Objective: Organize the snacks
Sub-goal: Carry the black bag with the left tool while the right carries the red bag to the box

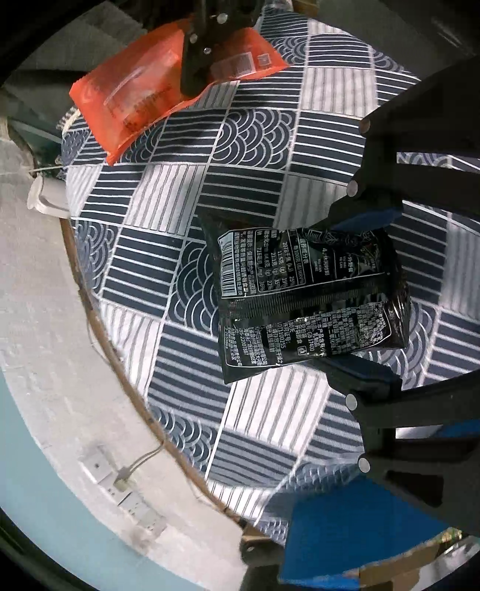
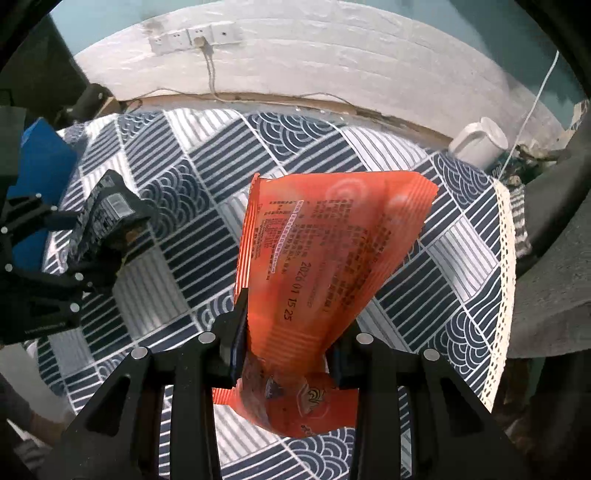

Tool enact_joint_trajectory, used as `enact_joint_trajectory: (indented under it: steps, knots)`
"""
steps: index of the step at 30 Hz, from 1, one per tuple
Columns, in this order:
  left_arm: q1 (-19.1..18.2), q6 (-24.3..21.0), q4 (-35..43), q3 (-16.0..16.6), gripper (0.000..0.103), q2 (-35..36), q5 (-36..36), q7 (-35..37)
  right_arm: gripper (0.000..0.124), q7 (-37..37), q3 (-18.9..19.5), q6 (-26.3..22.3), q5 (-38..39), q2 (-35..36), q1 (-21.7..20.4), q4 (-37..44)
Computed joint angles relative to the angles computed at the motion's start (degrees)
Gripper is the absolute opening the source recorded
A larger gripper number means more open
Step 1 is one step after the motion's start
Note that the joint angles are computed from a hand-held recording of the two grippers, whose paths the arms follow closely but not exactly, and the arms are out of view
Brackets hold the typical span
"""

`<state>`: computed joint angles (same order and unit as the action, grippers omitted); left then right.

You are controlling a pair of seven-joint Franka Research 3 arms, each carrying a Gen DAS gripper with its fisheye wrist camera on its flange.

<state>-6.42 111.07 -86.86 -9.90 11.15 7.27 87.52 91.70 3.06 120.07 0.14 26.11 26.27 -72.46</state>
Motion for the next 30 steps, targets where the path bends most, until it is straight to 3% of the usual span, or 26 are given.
enact_joint_trajectory:
  steps: [19,30]
  knots:
    - [2.6,6.8,-16.2,3.1,0.059,-20.3,-4.1,3.6,0.033,-2.1,3.4,6.3,1.4,-9.2,3.3,-7.1]
    - [3.1,8.3,-20.7,5.0,0.059,-27.9,-4.8,3.3,0.033,-2.6,4.7,6.4,1.9,-8.4,5.8,-2.0]
